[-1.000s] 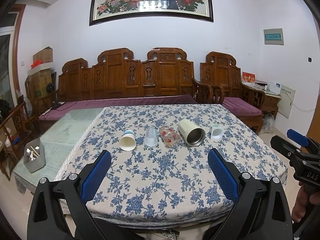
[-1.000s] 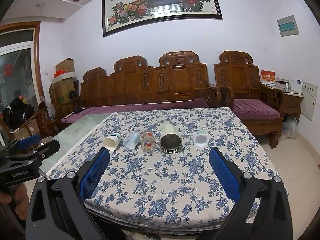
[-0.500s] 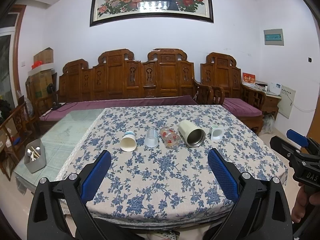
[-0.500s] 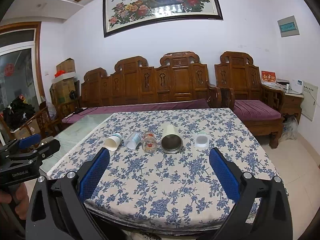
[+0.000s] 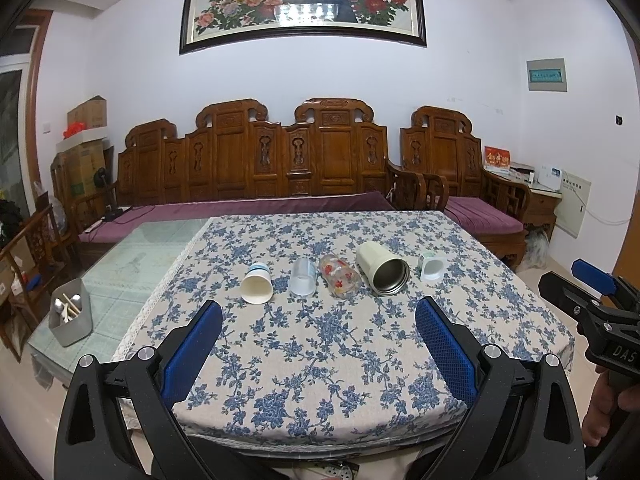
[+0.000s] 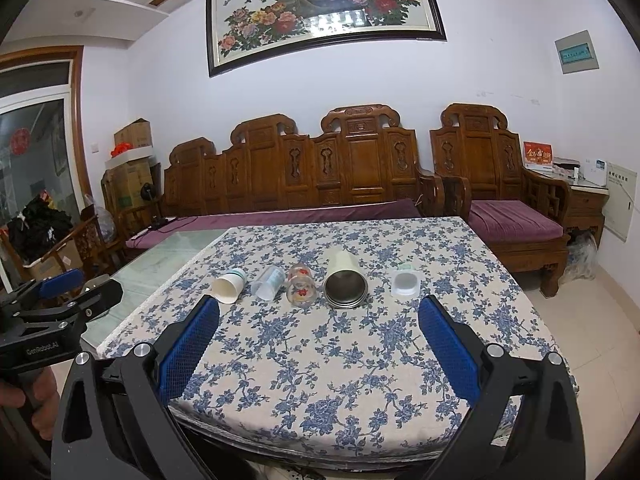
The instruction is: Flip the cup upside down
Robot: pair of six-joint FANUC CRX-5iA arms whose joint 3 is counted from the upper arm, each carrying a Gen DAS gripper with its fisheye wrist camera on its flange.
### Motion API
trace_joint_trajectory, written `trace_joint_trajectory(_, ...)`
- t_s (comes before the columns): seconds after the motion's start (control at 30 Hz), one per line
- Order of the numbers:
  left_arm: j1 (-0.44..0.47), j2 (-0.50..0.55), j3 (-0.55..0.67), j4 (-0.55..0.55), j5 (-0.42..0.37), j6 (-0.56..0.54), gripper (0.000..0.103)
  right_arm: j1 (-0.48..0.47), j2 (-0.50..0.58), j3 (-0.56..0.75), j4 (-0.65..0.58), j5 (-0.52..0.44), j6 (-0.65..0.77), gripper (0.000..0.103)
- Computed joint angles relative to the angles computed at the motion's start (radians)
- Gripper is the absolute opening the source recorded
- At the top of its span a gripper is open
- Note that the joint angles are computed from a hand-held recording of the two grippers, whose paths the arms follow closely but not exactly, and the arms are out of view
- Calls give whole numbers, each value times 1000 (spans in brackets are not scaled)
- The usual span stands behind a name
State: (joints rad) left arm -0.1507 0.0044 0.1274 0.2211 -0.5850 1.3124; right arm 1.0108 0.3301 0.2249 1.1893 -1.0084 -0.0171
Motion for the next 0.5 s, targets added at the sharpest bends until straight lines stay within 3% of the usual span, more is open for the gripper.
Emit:
trace_joint_trajectory(0.37, -2, 5, 5, -6, -12, 1, 93, -3, 0, -4, -15, 6, -4, 100)
trace_joint_trajectory(0.5, 3, 37, 30, 4, -55, -14, 93, -16, 5, -1, -44, 17, 11, 100)
